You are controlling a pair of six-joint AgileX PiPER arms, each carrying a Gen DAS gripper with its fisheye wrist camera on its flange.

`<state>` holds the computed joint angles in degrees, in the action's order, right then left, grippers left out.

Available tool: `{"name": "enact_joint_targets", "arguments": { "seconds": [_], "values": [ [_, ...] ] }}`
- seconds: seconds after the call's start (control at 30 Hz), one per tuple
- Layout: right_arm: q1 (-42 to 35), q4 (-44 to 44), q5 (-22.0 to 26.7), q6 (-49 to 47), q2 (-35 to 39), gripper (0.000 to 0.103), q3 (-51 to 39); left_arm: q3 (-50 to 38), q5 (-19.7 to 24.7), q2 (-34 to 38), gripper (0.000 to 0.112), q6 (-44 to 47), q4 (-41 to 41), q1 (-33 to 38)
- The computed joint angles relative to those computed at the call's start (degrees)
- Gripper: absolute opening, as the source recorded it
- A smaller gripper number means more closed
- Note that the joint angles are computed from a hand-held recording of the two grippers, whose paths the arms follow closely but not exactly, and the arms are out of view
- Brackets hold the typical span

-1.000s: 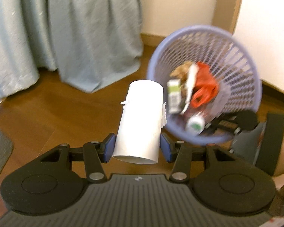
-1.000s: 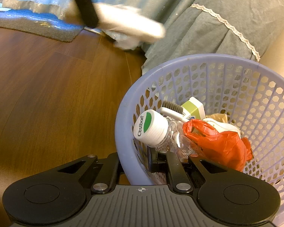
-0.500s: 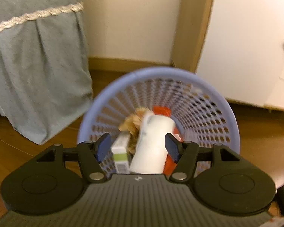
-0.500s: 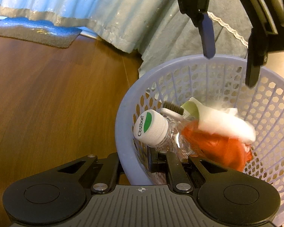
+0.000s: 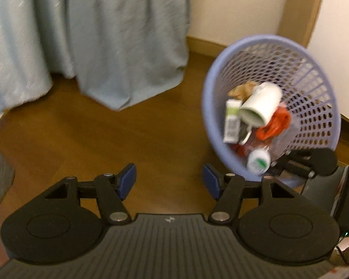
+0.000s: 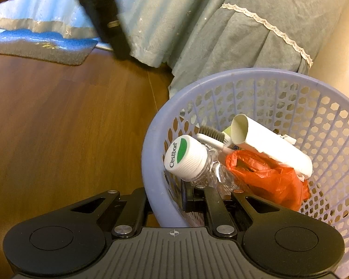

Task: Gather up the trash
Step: 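Open the left tool over the lavender basket to drop the paper roll, then lower the lavender basket held in the right tool onto the floor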

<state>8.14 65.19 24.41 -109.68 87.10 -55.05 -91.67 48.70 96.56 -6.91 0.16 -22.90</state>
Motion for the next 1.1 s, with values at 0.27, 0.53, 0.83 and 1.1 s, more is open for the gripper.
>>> {"name": "enact_joint_targets", "arguments": {
  "seconds": [0.27,0.53,0.83,1.1],
  "values": [
    [0.0,-0.5,1.6,0.0,-0.7,0.006,0.3,8.4,-1.2,-6.0,0.059,-1.9,1.9,2.2],
    [0.4,-2.0,2.7,1.7,-0.6,0.006,-0.3,11.1,-1.2,-6.9,0.059,-4.2,4.7,1.7],
    [0.4,-7.0,6.6,8.0,0.5,0.006,-3.8,15.4,-0.6,-9.4,0.059,-5.3,5.7,2.0],
    [0.6,-12.6,15.6,17.8,2.0,0.006,-10.2,19.0,1.2,-13.3,0.059,-6.9,5.9,2.8]
  ]
}}
